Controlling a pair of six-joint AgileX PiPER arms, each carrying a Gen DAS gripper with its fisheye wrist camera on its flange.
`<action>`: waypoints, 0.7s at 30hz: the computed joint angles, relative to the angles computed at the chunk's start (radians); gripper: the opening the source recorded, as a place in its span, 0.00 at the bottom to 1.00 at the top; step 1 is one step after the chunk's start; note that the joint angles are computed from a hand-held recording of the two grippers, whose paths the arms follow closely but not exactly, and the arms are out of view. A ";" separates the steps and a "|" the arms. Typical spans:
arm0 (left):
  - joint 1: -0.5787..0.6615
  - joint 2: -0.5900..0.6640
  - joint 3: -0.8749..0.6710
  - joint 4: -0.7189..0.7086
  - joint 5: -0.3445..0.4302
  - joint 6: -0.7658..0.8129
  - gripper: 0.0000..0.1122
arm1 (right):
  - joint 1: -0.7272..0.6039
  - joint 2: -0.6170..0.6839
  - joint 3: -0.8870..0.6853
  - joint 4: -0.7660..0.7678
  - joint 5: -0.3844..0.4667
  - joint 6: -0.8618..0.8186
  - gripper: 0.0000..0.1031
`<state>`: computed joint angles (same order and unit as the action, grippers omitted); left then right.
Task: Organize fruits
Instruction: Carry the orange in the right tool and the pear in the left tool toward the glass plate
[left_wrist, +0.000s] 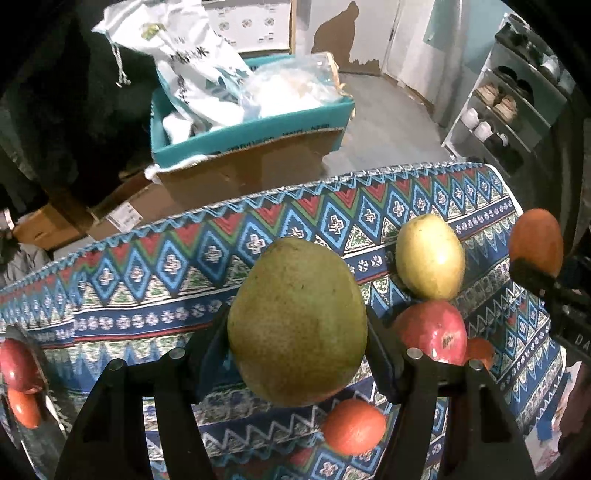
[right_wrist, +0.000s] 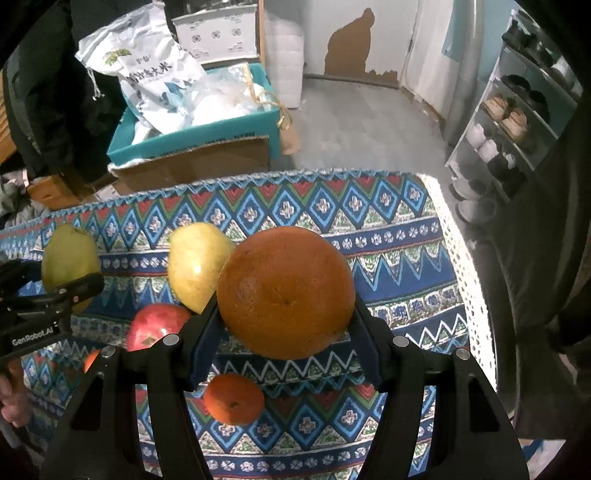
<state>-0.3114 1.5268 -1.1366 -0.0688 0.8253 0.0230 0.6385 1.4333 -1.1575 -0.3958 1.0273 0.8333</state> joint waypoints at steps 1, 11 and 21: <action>0.003 -0.009 0.001 0.003 0.003 0.002 0.61 | 0.010 -0.003 -0.008 -0.008 0.009 0.006 0.62; 0.033 -0.128 -0.002 0.019 0.070 0.044 0.61 | 0.110 -0.016 -0.113 -0.069 0.107 0.046 0.62; 0.104 -0.249 -0.046 -0.027 0.160 0.114 0.61 | 0.200 -0.002 -0.236 -0.113 0.184 0.064 0.62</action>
<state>-0.2072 1.2782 -1.1824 -0.0956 0.9852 0.1373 0.8385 1.4316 -1.3931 -0.5092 1.2112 0.8971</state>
